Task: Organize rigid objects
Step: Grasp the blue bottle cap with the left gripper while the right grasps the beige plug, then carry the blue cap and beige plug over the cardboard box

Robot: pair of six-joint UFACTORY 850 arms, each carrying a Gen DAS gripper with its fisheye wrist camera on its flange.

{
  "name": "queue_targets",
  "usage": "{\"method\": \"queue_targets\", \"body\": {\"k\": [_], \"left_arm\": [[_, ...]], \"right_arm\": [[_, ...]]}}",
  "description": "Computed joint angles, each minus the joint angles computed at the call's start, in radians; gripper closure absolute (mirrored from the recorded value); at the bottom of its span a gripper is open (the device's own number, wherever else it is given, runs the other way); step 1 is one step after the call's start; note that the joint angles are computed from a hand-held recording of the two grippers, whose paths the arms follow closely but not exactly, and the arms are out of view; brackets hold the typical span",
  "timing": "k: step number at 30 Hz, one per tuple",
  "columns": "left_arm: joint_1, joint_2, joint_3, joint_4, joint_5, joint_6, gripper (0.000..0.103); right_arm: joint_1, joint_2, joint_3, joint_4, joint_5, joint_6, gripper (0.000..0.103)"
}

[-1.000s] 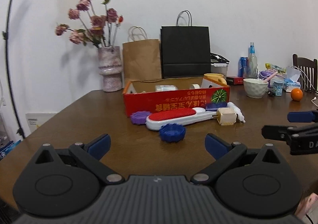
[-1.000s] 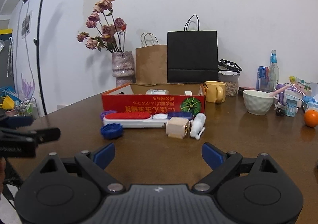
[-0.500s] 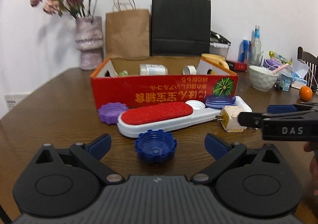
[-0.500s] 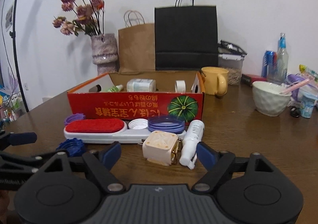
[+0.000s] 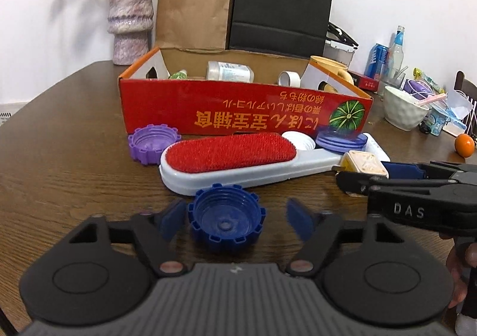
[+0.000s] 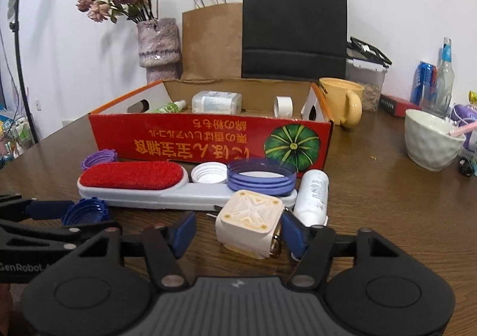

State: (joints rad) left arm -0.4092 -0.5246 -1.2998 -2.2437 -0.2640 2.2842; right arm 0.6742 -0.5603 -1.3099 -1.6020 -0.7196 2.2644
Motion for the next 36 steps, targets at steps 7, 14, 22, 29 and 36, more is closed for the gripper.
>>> {"method": "queue_targets", "body": {"k": [7, 14, 22, 29, 36], "left_arm": [[-0.009, 0.011, 0.017, -0.110, 0.003, 0.119, 0.048], [-0.017, 0.054, 0.087, -0.404, -0.052, 0.434, 0.048], [-0.007, 0.166, 0.228, -0.535, -0.159, 0.596, 0.048], [0.020, 0.297, 0.372, -0.568, -0.269, 0.637, 0.048], [0.066, 0.449, 0.535, -0.545, -0.377, 0.614, 0.048]], "right_arm": [[-0.004, 0.004, 0.008, -0.007, 0.006, 0.023, 0.057], [0.011, 0.020, 0.032, -0.027, -0.017, 0.066, 0.057], [0.092, 0.090, 0.115, -0.140, -0.110, 0.191, 0.057], [0.194, 0.134, 0.151, -0.114, -0.245, 0.175, 0.057], [0.317, 0.151, 0.176, -0.135, -0.398, 0.185, 0.057]]}}
